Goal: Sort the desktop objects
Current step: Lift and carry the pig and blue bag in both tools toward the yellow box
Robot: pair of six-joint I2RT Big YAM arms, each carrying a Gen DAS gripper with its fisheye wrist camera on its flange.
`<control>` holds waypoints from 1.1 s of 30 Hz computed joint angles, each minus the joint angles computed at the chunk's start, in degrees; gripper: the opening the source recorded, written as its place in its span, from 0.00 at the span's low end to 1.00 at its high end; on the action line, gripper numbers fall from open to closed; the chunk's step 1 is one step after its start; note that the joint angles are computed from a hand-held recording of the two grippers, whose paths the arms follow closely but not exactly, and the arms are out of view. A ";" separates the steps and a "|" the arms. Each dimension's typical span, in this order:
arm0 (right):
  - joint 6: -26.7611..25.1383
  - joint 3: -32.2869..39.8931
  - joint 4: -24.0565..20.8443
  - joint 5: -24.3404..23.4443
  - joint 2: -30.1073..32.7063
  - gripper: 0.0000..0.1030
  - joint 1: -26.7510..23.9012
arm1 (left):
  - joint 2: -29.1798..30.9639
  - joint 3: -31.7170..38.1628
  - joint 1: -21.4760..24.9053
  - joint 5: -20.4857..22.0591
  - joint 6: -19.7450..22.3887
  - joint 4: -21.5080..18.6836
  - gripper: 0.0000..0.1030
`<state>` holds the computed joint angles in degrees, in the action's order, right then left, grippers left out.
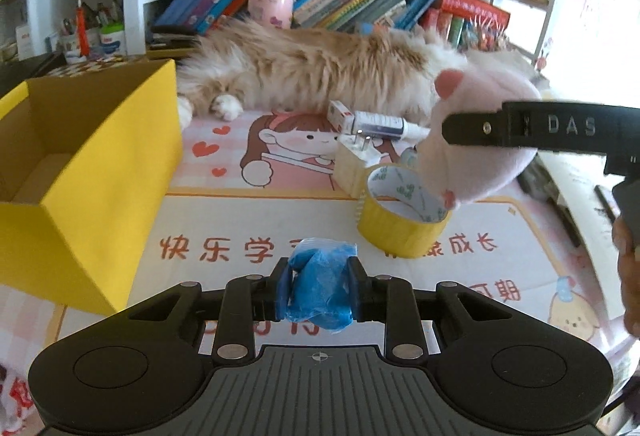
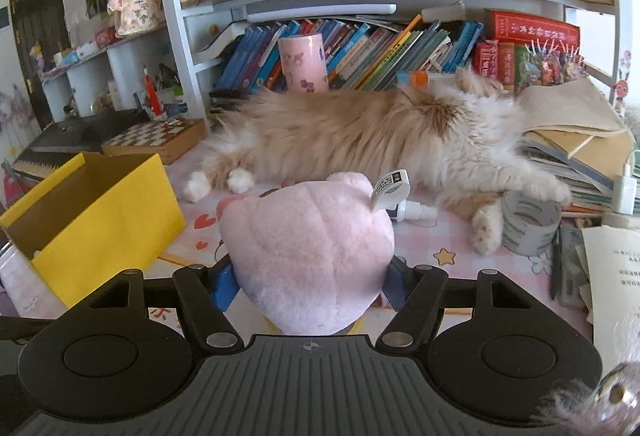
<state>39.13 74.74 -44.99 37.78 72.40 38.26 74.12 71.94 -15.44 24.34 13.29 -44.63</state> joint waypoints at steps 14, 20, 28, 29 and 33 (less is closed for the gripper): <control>14.88 2.27 -12.75 7.33 1.57 0.64 9.30 | -4.31 -2.08 6.52 7.02 3.43 -3.26 0.26; 23.86 4.12 -18.61 10.28 3.42 0.64 12.82 | -5.14 -2.20 9.40 10.40 9.08 -6.19 0.26; 34.36 10.56 -26.28 12.54 9.62 0.64 18.51 | -5.98 -2.14 17.25 15.17 18.60 -12.49 0.26; 35.51 11.45 -27.15 12.65 10.55 0.64 19.28 | -5.99 -2.08 18.36 15.77 20.03 -13.54 0.26; 40.00 15.83 -30.93 12.93 14.79 0.64 22.42 | -5.98 -1.69 23.09 18.12 26.37 -18.32 0.26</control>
